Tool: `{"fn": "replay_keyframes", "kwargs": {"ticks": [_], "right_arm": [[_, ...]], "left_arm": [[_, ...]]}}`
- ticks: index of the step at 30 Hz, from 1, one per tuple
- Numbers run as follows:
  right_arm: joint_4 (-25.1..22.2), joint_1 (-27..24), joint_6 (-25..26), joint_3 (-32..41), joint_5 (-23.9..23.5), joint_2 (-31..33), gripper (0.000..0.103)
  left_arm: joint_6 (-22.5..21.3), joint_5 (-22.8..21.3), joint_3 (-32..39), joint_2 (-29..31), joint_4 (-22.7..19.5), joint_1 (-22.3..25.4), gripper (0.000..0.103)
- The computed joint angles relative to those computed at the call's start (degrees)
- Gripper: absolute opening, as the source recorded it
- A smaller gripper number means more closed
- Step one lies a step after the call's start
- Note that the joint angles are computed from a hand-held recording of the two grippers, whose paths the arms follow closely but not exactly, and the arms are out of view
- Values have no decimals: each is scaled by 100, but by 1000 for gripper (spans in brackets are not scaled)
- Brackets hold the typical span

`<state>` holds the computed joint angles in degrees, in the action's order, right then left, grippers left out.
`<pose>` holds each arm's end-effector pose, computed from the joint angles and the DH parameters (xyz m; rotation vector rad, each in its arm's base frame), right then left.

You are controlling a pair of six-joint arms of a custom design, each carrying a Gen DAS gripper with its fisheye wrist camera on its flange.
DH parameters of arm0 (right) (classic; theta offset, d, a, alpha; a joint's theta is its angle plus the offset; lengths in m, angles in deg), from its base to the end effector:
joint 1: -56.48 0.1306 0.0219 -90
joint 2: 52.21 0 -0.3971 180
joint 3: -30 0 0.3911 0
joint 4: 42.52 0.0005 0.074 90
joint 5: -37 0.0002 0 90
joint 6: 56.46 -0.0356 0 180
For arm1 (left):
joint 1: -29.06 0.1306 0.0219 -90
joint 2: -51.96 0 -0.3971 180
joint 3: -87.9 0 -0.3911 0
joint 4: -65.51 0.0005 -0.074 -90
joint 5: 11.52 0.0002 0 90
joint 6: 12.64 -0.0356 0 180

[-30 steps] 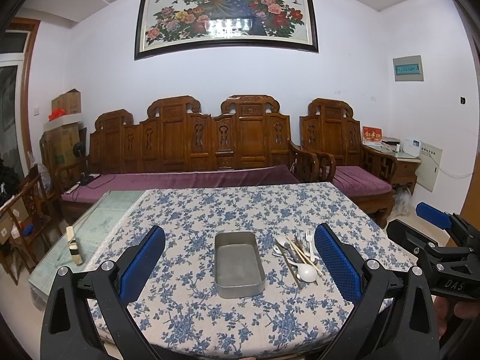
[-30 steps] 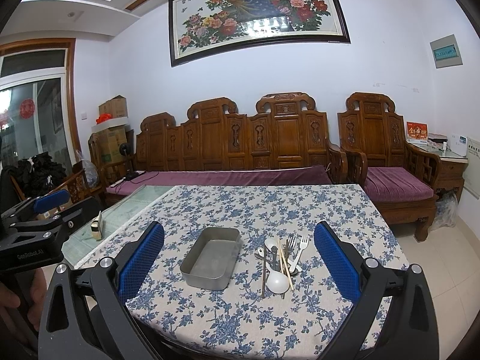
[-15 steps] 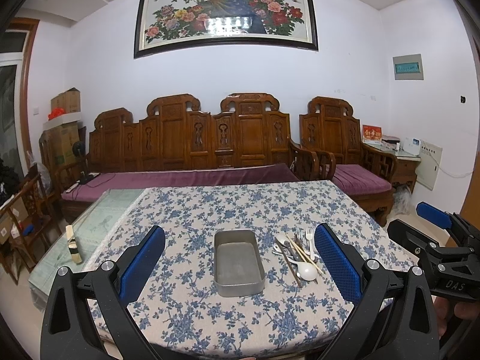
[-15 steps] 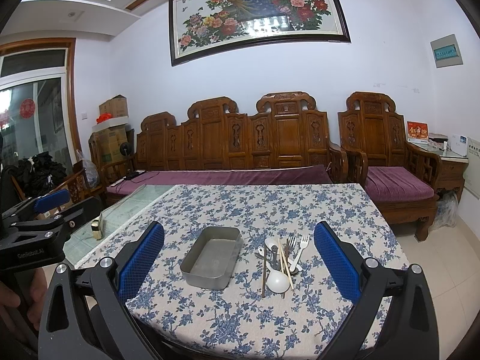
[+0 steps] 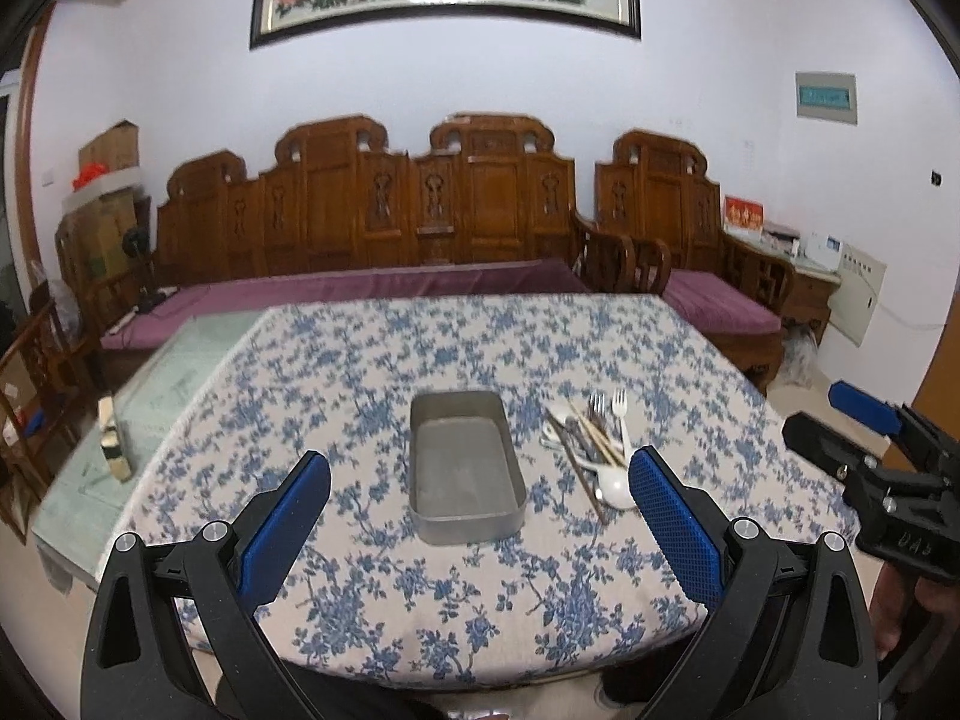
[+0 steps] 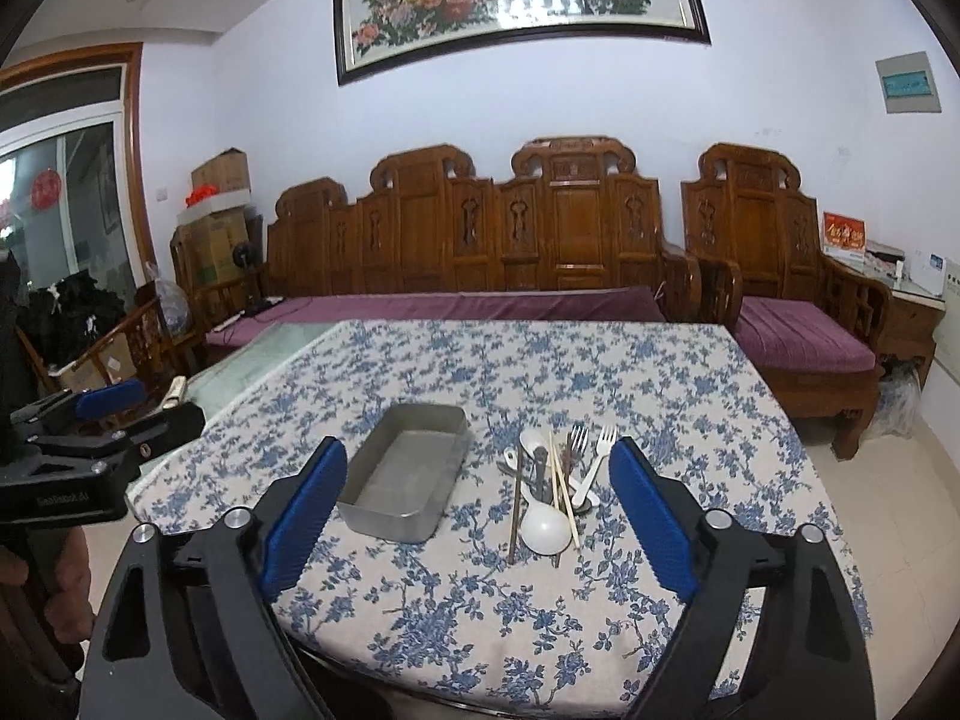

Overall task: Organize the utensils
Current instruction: 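Move both tools forward toward the utensil pile beside the grey tray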

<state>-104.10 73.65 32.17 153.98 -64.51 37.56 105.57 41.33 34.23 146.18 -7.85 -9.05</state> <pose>0.4188 0.1363 0.6973 -0.4080 2.0219 0.4065 0.3743 -0.2669 0.6669 -0.1374 2.1205 0.0704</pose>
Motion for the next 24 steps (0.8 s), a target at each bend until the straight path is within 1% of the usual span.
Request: {"fn": "replay_keyframes", "kwargs": {"ticks": [4, 7, 10, 13, 15, 20, 22, 23, 24], "right_arm": [[-28, -57, 146, 49, -40, 208, 85], [-64, -112, 216, 101, -160, 378, 82], [-159, -163, 322, 193, -256, 555, 77], [-299, -217, 462, 321, -367, 756, 71], [-448, -271, 600, 430, -443, 933, 64], [-861, -393, 1070, 819, -469, 1473, 54], [-976, -442, 1205, 955, -477, 1678, 49], [-1041, -476, 1252, 1037, -514, 1800, 43], [-1065, -499, 1272, 1060, -532, 1872, 40]], "left_arm": [[-22, 341, -29, 145, -68, 161, 97], [-63, 544, 8, 274, -119, 279, 97], [-155, 747, 43, 389, -81, 388, 97], [-253, 952, 42, 476, 33, 489, 97], [-328, 1087, 57, 543, 118, 545, 97], [-453, 1476, 164, 745, 272, 694, 97], [-483, 1541, 187, 811, 332, 712, 97], [-501, 1596, 193, 849, 371, 727, 97], [-504, 1638, 202, 880, 384, 735, 97]]}}
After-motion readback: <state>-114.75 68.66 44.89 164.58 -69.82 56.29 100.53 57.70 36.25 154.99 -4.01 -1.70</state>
